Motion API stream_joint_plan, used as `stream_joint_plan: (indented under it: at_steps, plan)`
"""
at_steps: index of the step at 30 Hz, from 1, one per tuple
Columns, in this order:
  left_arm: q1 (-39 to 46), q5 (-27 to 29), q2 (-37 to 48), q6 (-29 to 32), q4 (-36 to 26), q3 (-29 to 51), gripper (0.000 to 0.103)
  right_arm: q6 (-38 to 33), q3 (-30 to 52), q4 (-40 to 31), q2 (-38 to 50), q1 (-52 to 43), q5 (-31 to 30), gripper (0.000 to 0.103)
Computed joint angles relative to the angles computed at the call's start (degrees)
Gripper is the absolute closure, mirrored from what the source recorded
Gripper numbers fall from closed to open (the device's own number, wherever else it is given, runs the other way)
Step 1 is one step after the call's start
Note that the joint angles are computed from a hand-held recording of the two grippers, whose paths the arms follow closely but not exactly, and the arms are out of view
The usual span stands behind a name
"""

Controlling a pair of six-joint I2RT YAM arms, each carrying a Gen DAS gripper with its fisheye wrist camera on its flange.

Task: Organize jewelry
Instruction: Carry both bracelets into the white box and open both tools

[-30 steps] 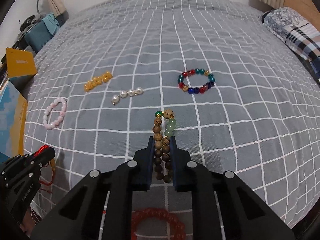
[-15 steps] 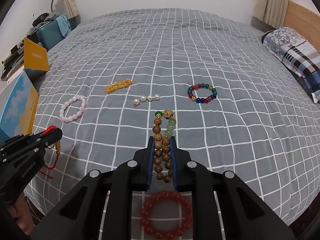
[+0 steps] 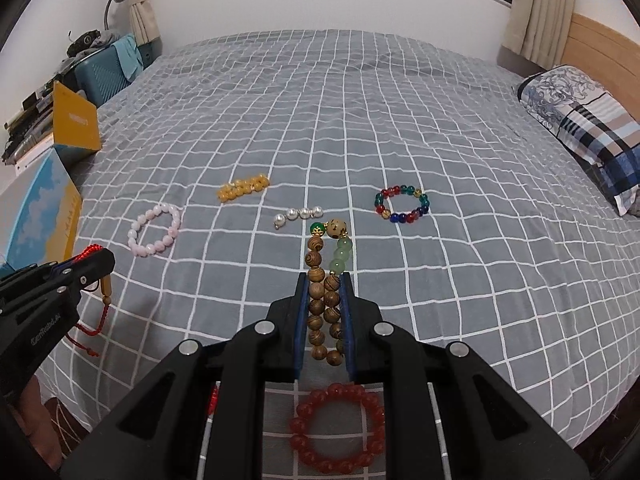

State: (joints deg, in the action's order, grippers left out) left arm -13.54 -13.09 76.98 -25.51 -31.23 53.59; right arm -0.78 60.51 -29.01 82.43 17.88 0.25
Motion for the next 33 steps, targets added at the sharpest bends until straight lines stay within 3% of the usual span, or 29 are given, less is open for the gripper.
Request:
stream_joint_plan:
  at_steps: [5, 13, 17, 25, 33]
  plan:
    - [1.73, 3.47, -3.19, 1.07, -3.76, 2.2, 0.096, 0.81, 2.74, -1.78, 0.21, 2.06, 1.34, 0.089]
    - [6.07, 1.64, -11.02, 4.35, -12.42, 6.45, 0.096, 4.09, 9.99, -5.89, 2.27, 8.78, 3.7, 0.089]
    - [13.01, 2.31, -15.5, 7.88, -16.84, 7.63, 0.096, 6.93, 15.92, -8.22, 4.14, 15.31, 4.98, 0.089]
    - [44.52, 15.59, -22.55, 23.35, -23.22, 8.37, 0.096, 12.05, 31.72, -11.59, 14.58, 33.74, 11.98, 0.089]
    - [76.15, 29.05, -18.19, 41.19, -24.44, 8.23, 0.096, 15.3, 48.91, -17.3, 28.57, 46.12, 13.91, 0.089]
